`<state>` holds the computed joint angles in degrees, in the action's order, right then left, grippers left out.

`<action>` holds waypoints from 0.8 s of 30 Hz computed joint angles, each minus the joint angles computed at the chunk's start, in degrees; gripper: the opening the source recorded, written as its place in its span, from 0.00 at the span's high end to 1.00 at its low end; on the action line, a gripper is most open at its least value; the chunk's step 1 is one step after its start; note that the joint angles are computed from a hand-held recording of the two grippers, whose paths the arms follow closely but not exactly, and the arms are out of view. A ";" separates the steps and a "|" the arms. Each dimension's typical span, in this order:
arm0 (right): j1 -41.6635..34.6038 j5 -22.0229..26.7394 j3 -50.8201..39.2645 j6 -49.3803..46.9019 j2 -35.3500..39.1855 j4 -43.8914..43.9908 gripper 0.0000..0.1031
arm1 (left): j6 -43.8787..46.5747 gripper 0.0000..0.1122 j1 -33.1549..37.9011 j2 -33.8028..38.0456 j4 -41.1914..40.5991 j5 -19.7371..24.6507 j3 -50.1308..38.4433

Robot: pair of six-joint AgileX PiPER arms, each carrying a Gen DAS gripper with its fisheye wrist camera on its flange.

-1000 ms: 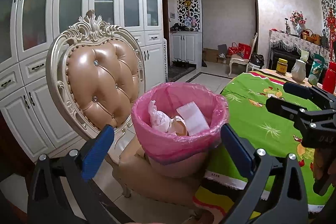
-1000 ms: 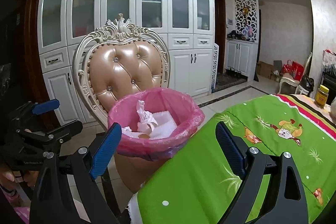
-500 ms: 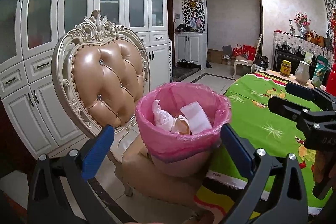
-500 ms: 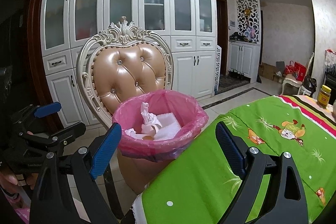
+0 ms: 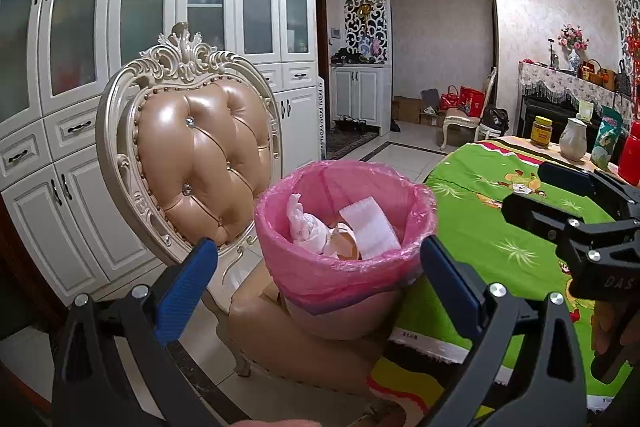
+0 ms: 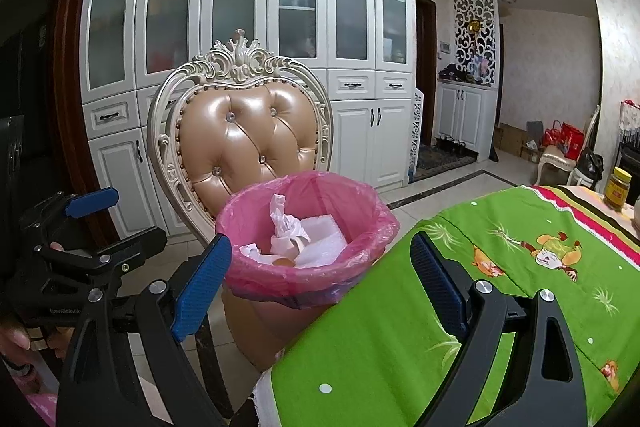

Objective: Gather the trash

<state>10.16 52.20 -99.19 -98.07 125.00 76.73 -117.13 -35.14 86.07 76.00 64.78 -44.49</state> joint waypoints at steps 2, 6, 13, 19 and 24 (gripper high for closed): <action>-0.05 0.12 0.23 -0.23 -0.15 0.21 0.17 | 0.44 0.13 -0.30 0.46 0.13 0.68 -0.41; -0.19 0.36 0.48 -0.67 -0.35 0.71 0.17 | 1.23 0.13 -0.40 0.64 0.19 1.03 -0.71; -0.31 0.62 0.41 -0.45 -0.38 0.67 0.17 | 1.83 0.13 0.95 0.10 -0.46 -0.68 -0.81; -0.40 0.77 0.44 -0.22 -0.42 0.57 0.17 | 2.21 0.13 2.83 -0.27 -0.92 -3.40 -0.32; -0.40 0.79 0.36 -0.31 -0.36 0.55 0.17 | 1.07 0.13 4.47 -0.14 -0.30 -6.20 0.68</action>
<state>9.76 52.99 -98.82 -98.38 124.64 77.27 -116.06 -30.67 85.93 75.70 58.58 -43.81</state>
